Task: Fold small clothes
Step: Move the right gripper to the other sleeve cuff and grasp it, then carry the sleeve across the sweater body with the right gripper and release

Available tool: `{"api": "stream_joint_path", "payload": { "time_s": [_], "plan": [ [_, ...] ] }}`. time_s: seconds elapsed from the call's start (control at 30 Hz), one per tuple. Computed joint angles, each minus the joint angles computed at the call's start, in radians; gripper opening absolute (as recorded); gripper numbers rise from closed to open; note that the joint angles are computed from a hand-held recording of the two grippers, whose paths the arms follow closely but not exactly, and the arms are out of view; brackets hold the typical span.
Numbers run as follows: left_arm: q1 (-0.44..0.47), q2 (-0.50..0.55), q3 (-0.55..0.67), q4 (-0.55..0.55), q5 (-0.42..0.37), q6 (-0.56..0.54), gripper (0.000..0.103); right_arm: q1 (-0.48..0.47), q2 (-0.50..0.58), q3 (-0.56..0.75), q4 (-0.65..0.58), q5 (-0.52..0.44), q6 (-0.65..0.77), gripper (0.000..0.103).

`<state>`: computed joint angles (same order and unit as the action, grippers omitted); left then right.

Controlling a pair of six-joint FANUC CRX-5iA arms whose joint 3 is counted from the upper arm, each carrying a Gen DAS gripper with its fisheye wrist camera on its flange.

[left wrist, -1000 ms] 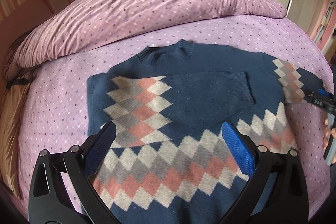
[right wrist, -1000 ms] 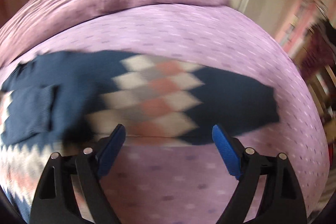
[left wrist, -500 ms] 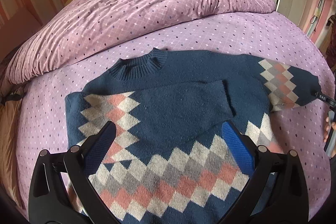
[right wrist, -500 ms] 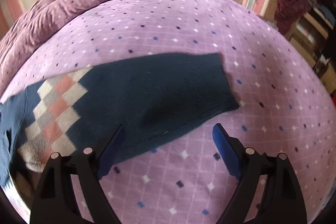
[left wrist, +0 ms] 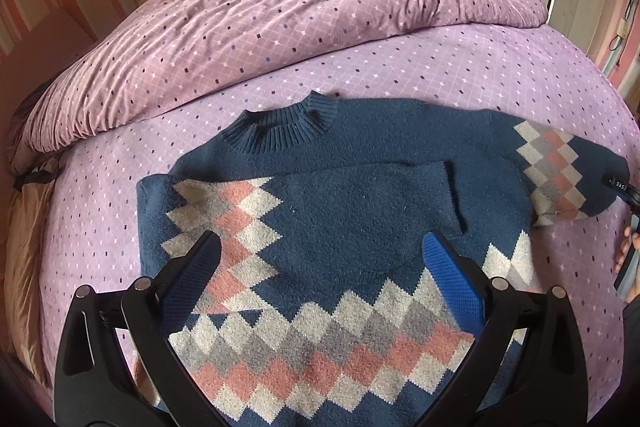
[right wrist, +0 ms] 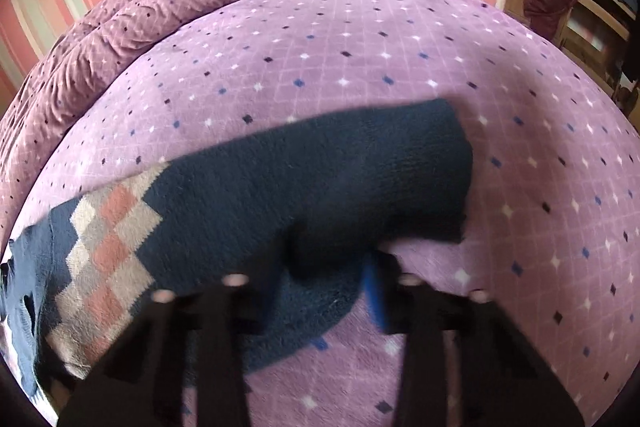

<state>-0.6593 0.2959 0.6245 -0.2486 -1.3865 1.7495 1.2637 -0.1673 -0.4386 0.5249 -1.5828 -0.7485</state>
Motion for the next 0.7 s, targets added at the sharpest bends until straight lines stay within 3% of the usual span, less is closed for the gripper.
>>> {"api": "stream_joint_path", "payload": {
  "time_s": [0.1, 0.3, 0.47, 0.7],
  "plan": [
    [0.003, -0.005, 0.002, 0.001, -0.001, 0.005, 0.1, -0.009, 0.024, 0.027, 0.015, -0.018, 0.05, 0.018],
    [0.021, -0.029, -0.016, 0.014, -0.008, 0.008, 0.1, 0.037, 0.08, 0.103, 0.102, -0.117, 0.091, 0.017],
    [0.038, -0.062, -0.045, 0.022, -0.01, 0.005, 0.1, 0.04, 0.168, 0.246, 0.189, -0.144, 0.219, 0.017],
    [0.122, -0.143, -0.136, 0.092, 0.0, -0.038, 0.1, 0.008, 0.461, 0.69, 0.294, -0.065, 0.575, 0.017]
  ]
}}
